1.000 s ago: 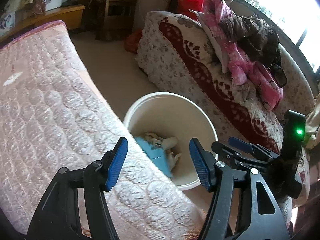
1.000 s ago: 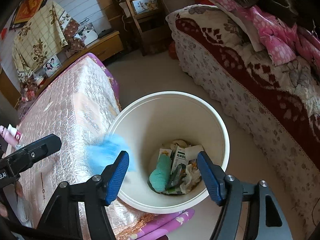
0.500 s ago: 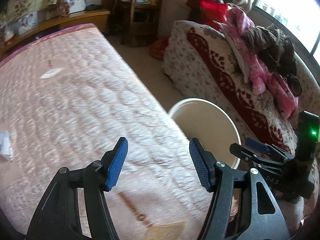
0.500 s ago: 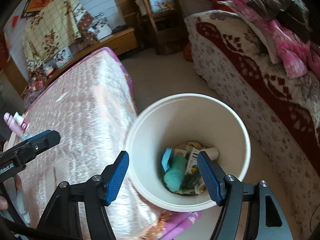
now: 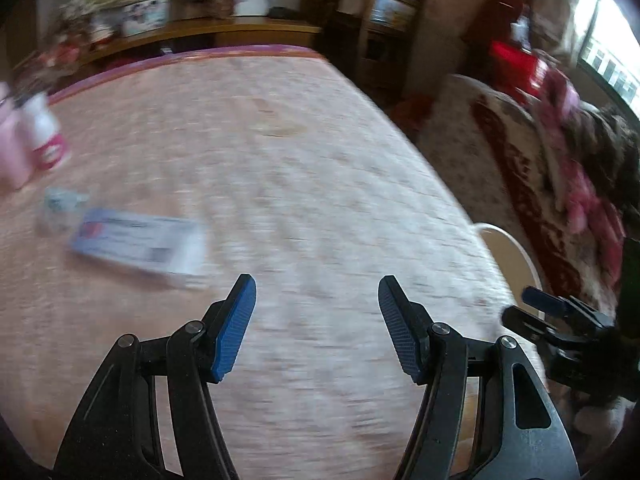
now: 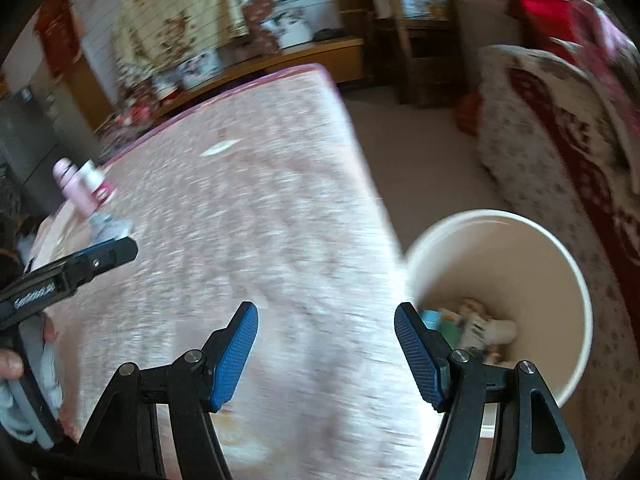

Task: Collect trash
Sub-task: 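Move both open tools back toward the remaining trash on the mattress, then grasp the crumpled tissue with the left tool while the right tool grasps the white medicine box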

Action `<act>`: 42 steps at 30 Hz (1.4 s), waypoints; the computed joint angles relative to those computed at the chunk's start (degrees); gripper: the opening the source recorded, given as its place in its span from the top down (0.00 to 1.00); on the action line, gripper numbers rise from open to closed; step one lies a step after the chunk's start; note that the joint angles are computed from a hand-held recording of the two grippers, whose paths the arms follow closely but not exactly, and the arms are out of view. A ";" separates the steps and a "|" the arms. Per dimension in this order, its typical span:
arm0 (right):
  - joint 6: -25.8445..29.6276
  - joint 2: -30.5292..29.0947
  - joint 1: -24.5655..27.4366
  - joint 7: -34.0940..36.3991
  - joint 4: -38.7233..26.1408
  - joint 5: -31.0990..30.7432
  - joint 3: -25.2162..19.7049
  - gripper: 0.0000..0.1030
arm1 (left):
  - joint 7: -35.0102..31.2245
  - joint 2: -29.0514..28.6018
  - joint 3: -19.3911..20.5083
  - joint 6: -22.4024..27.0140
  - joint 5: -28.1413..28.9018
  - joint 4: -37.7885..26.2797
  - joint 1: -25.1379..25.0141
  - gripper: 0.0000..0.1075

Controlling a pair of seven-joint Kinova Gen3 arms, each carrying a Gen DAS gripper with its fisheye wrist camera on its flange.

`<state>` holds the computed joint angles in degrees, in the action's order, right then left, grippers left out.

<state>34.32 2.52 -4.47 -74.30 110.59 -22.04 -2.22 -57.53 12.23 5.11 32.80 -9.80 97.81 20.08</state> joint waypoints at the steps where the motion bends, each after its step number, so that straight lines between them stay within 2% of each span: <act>1: 0.26 0.55 -0.47 0.18 -0.57 -0.14 -0.45 0.34 | -0.31 -0.71 -0.63 0.09 0.15 0.78 -1.01 0.42; 6: 0.82 3.98 -3.64 -0.36 -3.93 0.13 -3.19 0.33 | -0.25 -3.07 -3.76 1.33 -0.11 3.21 -7.21 0.42; 11: 3.45 9.88 -5.05 2.16 -9.91 -4.22 -6.39 0.33 | -0.65 -1.53 -6.02 2.57 -0.25 1.72 -13.58 0.42; 18: 3.42 17.54 -12.18 -5.89 -20.95 3.18 -6.93 0.33 | -0.96 4.44 -7.43 2.82 1.13 -3.96 -17.89 0.42; 22: 4.83 22.21 -15.28 -9.63 -28.58 7.52 -6.75 0.33 | -6.73 6.42 -5.56 3.21 5.35 -4.83 -21.30 0.43; 24: 6.12 25.02 -16.66 -11.02 -33.01 9.39 -6.65 0.33 | -9.41 6.27 -5.09 2.86 6.65 -4.04 -21.95 0.53; 25: 6.69 25.90 -16.87 -11.34 -34.41 9.92 -6.75 0.33 | -10.92 6.29 -4.68 3.32 7.57 -4.04 -22.35 0.66; 31: 11.29 32.45 -21.93 -15.59 -43.17 16.22 -4.77 0.33 | -18.91 2.88 -3.92 3.88 14.65 -0.47 -26.08 0.75; 34: 13.43 32.59 -21.35 -13.82 -42.89 15.54 -7.09 0.33 | -20.69 -0.15 -4.92 3.76 15.47 2.21 -26.67 0.75; 38: 14.19 29.62 -19.93 -8.31 -37.81 11.42 -11.34 0.33 | -22.74 -4.39 -5.95 3.47 16.91 5.73 -27.70 0.76; 40: 12.89 27.98 -19.88 -6.73 -34.95 9.41 -12.18 0.33 | -22.46 -6.06 -6.42 3.51 16.52 7.11 -27.52 0.76; 42: 10.40 26.32 -21.30 -8.06 -32.74 9.05 -11.16 0.33 | -23.14 -7.32 -6.60 2.98 17.12 8.43 -27.68 0.76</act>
